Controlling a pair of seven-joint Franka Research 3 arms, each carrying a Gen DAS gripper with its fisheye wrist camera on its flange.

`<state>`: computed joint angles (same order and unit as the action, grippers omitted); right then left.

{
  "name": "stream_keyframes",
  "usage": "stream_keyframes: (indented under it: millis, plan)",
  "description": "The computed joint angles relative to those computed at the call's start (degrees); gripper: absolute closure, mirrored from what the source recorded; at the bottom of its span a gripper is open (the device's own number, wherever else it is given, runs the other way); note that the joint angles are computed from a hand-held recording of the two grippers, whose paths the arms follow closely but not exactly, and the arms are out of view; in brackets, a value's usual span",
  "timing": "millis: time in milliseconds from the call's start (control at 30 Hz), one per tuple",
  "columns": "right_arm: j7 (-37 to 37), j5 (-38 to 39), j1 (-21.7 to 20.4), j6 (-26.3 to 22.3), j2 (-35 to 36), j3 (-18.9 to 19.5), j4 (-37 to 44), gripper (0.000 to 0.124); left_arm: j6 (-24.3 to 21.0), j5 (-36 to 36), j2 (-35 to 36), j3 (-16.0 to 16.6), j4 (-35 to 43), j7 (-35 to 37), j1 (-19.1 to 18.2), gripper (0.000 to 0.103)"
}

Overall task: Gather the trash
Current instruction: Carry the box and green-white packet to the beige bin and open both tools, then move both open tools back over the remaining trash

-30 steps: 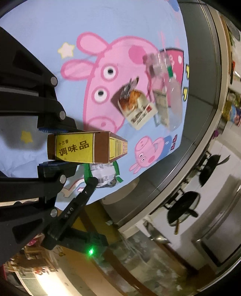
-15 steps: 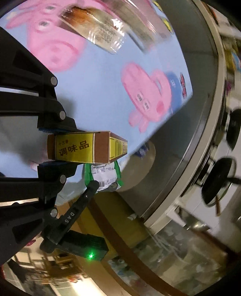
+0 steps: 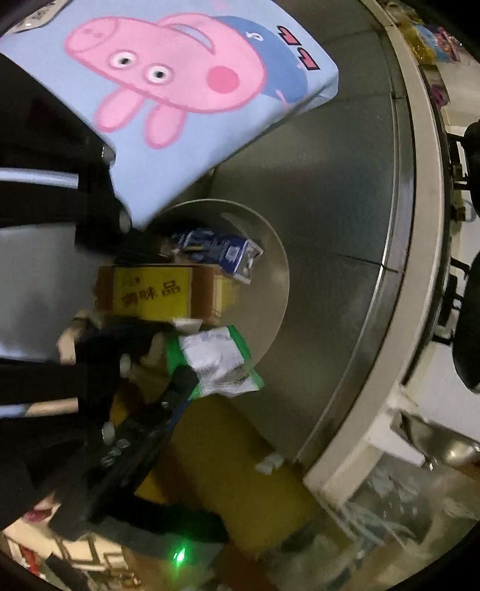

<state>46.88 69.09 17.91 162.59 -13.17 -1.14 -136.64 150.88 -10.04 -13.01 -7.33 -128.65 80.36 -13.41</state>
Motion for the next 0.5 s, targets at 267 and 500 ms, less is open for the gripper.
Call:
stream_keyframes:
  millis: [267,500]
  plan:
    - [-6.97,11.61,0.82,2.11,-2.25,-0.43,-1.89,0.073,2.32,6.91,-3.29,-1.05,-2.85,-7.30,2.71,0.043]
    - [-5.99,14.37,1.31,0.11,-7.60,0.51,-6.89,0.073,0.38,22.79,-12.24,-5.46,-8.54,-19.68,7.09,0.042]
